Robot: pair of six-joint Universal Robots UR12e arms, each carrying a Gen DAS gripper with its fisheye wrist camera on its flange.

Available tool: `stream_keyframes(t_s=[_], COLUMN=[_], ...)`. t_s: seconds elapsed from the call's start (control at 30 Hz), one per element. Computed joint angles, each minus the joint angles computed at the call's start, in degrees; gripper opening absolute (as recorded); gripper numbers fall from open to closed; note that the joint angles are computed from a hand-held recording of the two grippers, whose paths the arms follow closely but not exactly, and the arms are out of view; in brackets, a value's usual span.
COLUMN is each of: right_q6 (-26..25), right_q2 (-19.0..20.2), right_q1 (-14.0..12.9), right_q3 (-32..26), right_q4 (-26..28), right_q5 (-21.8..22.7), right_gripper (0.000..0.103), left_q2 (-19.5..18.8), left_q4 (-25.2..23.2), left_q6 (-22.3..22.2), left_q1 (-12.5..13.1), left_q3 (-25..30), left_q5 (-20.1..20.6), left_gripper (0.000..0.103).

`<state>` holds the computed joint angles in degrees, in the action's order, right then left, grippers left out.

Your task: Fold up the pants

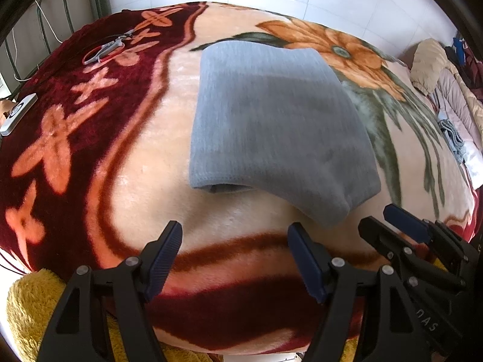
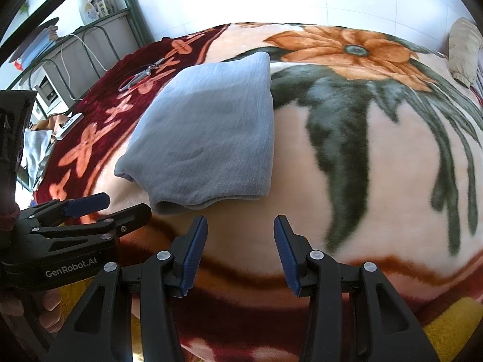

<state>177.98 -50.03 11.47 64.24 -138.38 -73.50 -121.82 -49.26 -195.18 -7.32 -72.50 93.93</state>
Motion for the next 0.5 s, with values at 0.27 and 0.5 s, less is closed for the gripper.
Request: stream_keyframes(t_s=[0.27,0.5], right_q6=[0.0,0.2], right_q2=[0.0,0.0], right_q1=[0.0,0.0], right_q3=[0.0,0.1], right_q4=[-0.1,-0.2], right_q5=[0.0,0.1], right_gripper=[0.047,0.046], left_q2=[-0.1,-0.1], left_q4=[-0.5,-0.5], left_q6=[0.0,0.0], left_q1=[0.0,0.0], left_q3=[0.1,0.2], left_q5=[-0.4,-0.6], left_gripper=[0.076,0.076])
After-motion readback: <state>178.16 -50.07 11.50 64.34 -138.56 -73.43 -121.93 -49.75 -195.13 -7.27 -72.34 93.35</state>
